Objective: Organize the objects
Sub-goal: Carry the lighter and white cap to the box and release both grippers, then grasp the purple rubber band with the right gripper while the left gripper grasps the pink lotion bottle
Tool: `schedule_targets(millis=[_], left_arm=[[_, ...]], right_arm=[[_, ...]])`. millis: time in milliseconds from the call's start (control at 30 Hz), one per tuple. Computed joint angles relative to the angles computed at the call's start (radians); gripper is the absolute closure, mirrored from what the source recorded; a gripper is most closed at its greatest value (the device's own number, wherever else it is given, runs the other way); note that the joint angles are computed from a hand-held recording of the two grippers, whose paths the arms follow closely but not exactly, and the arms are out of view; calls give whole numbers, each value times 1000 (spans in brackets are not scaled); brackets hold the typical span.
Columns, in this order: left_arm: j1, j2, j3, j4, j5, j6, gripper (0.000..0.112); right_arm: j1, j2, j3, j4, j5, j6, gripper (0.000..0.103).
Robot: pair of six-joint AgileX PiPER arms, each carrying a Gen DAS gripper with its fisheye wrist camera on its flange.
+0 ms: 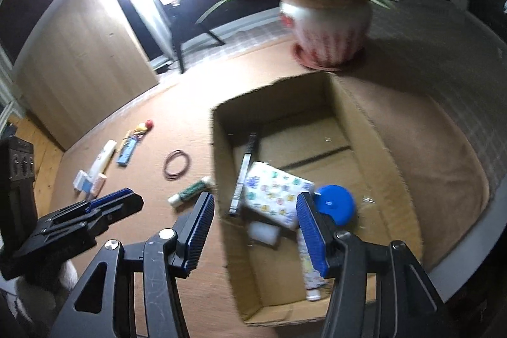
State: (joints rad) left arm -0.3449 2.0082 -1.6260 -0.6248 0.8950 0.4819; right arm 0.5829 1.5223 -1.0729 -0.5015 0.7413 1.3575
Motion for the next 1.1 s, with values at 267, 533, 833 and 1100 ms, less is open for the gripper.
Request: schedule_targets(millis=[267, 533, 833, 1100], left_arm=[[189, 30, -25, 33, 28, -19, 85], [360, 93, -83, 76, 38, -27, 85], [475, 170, -176, 132, 55, -36, 68], [489, 240, -241, 134, 89, -23, 68]], right_arm=[[24, 157, -186, 70, -18, -122, 53], [5, 326, -386, 235, -33, -330, 53], [-31, 547, -671, 404, 56, -566, 53], [-74, 711, -874, 508, 155, -678, 54]])
